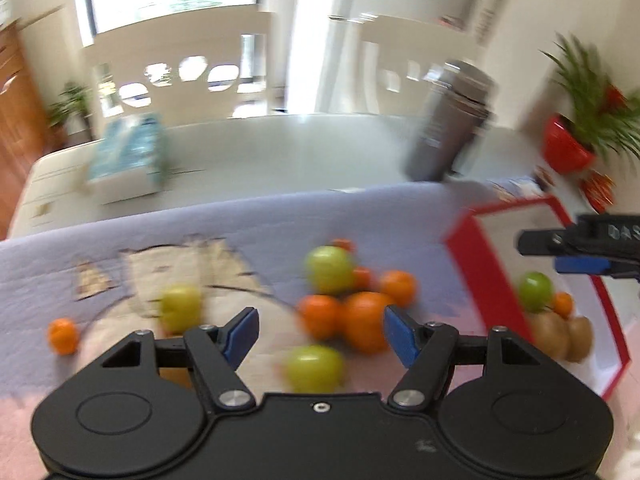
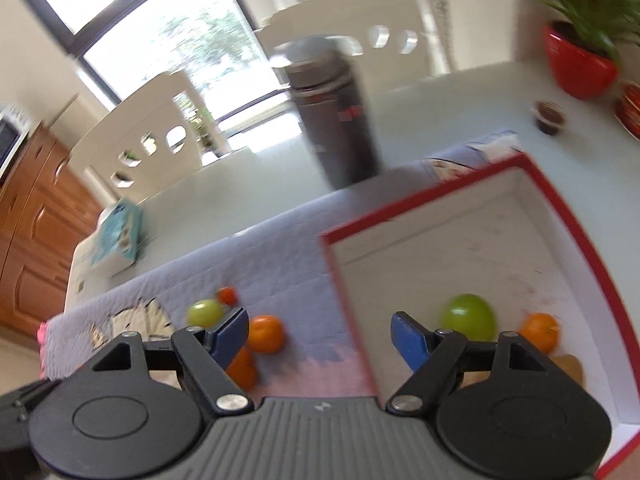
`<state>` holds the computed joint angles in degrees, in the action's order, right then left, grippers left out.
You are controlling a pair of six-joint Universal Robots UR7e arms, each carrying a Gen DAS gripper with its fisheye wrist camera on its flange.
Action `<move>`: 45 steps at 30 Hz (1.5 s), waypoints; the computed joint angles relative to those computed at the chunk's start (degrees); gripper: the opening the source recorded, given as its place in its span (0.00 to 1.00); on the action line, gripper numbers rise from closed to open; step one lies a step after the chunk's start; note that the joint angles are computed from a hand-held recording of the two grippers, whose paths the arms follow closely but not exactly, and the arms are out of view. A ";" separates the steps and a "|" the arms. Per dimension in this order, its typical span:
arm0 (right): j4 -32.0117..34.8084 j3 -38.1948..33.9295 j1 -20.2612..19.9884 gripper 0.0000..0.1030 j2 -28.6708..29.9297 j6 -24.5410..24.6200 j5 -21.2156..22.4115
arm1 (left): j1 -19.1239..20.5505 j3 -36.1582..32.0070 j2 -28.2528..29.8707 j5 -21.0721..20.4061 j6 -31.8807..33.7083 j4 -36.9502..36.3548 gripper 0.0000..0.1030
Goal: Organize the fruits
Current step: 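Move both open tools back over the remaining fruit, then grasp a tangerine with the left tool while the right tool grasps a stickered kiwi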
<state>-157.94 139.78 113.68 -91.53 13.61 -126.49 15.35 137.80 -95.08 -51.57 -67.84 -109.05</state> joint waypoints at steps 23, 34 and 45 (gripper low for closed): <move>1.33 -13.25 11.06 0.79 36.80 -2.67 10.32 | 19.88 0.92 -24.18 7.56 -4.37 26.09 0.80; -3.11 -15.66 11.75 0.83 46.24 -4.02 9.15 | 25.96 5.63 -22.83 8.95 4.92 14.34 0.86; -8.46 -15.04 13.23 0.68 47.92 -5.83 5.67 | 23.20 7.44 -20.24 12.10 0.14 16.28 0.94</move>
